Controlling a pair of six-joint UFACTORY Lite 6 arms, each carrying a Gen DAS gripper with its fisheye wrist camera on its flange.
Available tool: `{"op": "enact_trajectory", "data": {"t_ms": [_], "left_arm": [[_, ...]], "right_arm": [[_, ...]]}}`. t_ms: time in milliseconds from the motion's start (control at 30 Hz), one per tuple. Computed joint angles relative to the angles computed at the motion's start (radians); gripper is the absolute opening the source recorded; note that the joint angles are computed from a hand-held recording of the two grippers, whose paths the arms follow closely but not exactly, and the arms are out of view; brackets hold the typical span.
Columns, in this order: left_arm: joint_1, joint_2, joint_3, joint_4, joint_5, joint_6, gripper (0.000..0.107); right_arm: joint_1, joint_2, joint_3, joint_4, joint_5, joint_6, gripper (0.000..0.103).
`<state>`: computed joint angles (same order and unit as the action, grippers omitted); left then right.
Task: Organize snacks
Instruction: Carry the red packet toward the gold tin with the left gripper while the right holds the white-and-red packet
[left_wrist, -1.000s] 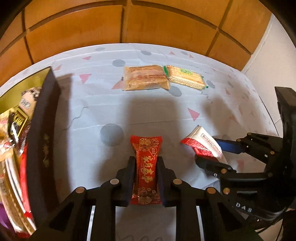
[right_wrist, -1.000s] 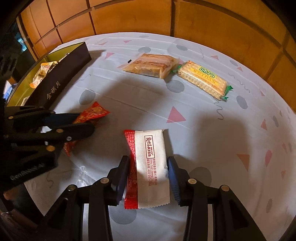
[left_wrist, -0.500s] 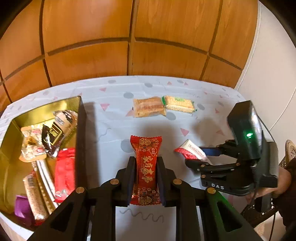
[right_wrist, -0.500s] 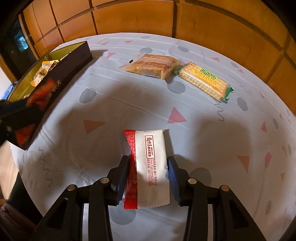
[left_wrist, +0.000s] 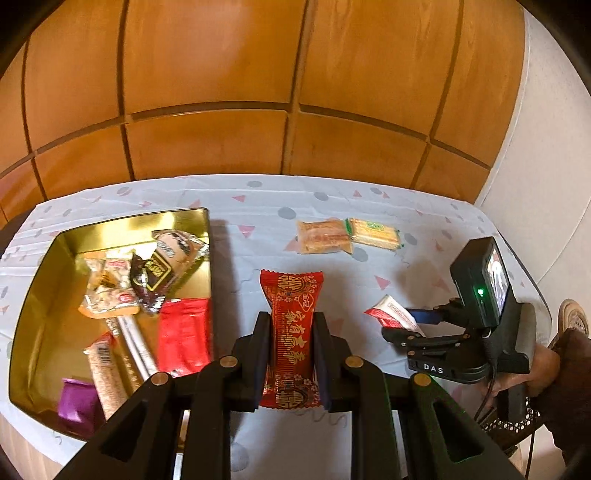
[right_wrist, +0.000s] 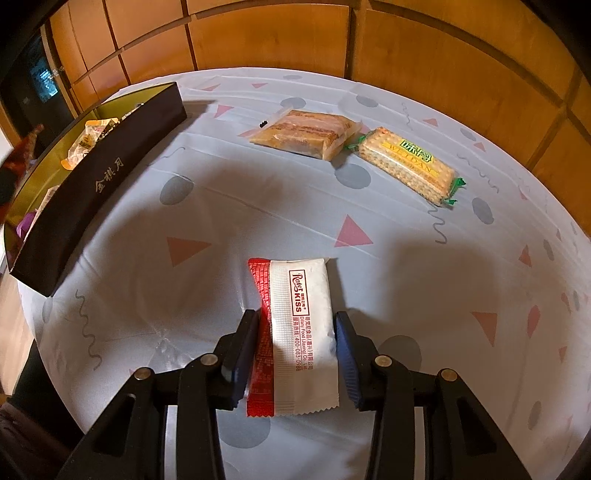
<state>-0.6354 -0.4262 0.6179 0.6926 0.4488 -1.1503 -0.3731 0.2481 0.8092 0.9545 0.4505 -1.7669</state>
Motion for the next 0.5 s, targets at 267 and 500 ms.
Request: {"op": "enact_trajectory", "data": {"t_ms": [267,500], "left_arm": [[0.116,-0.107,-0.062,-0.085,0.02,0.132,0.022],[0.269,-0.207,-0.142,-0.188,0.03,0.301,0.022]], "right_arm": [[-0.002,-0.001,-0.008,0.024,-0.007,-0.033,0.042],[-0.001,-0.005,-0.014,0.037,-0.011,-0.05,0.042]]}}
